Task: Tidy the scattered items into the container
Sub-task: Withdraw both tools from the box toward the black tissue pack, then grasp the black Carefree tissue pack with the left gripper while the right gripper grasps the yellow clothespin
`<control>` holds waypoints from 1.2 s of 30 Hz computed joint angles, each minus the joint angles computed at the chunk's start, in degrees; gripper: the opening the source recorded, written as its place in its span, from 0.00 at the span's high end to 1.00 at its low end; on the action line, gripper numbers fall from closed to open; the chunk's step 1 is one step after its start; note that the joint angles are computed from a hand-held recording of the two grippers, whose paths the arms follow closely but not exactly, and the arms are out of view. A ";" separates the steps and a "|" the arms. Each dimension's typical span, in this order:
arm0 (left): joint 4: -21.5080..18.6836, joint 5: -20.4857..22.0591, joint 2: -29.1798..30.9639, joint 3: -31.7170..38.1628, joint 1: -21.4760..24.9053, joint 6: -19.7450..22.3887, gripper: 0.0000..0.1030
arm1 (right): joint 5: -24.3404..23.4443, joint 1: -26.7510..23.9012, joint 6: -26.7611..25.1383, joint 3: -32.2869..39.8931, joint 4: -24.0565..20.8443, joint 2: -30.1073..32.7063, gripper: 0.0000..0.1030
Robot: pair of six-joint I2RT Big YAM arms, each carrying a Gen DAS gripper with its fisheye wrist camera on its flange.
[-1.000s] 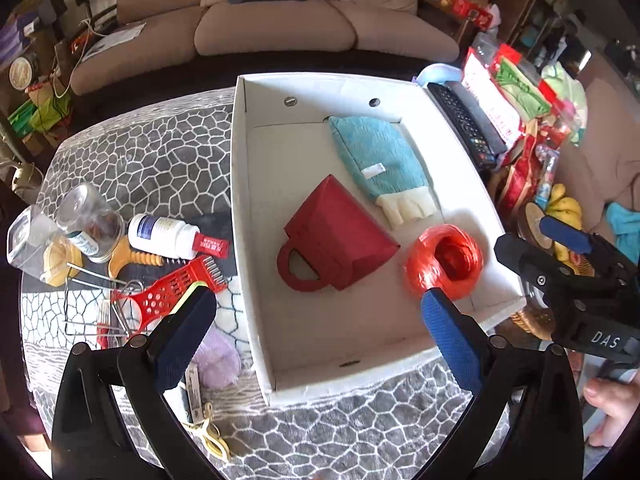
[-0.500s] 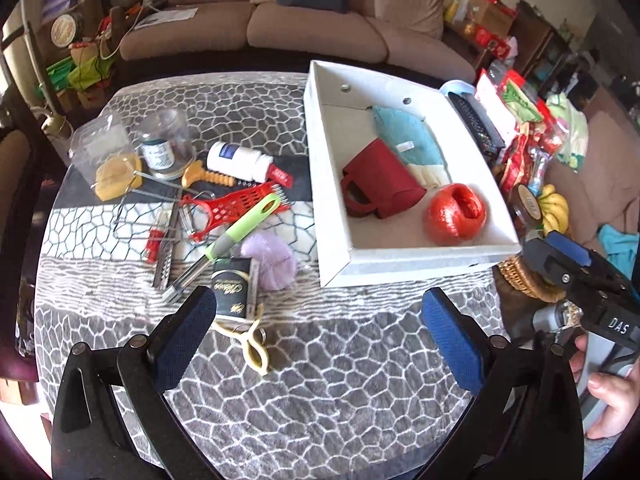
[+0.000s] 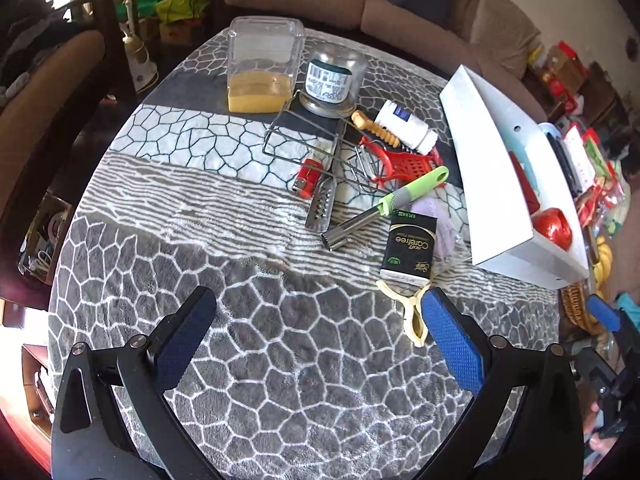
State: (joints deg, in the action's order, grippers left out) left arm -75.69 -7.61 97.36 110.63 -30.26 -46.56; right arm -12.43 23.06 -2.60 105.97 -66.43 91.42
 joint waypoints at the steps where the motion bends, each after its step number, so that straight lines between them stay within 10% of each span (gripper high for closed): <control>1: 1.44 0.27 -0.23 -1.06 -0.02 0.00 0.00 | 0.63 0.82 -0.19 -0.97 1.35 -0.04 0.00; 8: 7.84 3.34 4.39 -0.48 -1.51 3.75 0.00 | 1.26 2.88 0.67 -7.78 9.28 -0.07 0.00; 15: 3.61 0.67 15.05 11.18 -3.18 11.23 0.00 | 0.27 2.83 -0.95 -9.32 8.79 1.13 0.00; 21: 2.68 2.60 19.11 14.45 -2.25 8.89 0.01 | -1.23 2.27 -0.46 -9.61 8.33 1.80 0.00; 26: 2.85 3.95 20.26 15.91 -2.49 7.81 0.51 | -1.43 2.22 0.56 -8.57 6.91 3.28 0.00; 36: 8.26 9.39 14.07 9.29 -0.35 4.30 0.53 | -1.00 2.86 1.07 -7.71 6.01 4.90 0.00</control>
State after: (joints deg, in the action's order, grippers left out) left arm -67.43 1.78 111.43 119.93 -30.61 -42.26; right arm -13.43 25.93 -1.52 98.27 -60.42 96.32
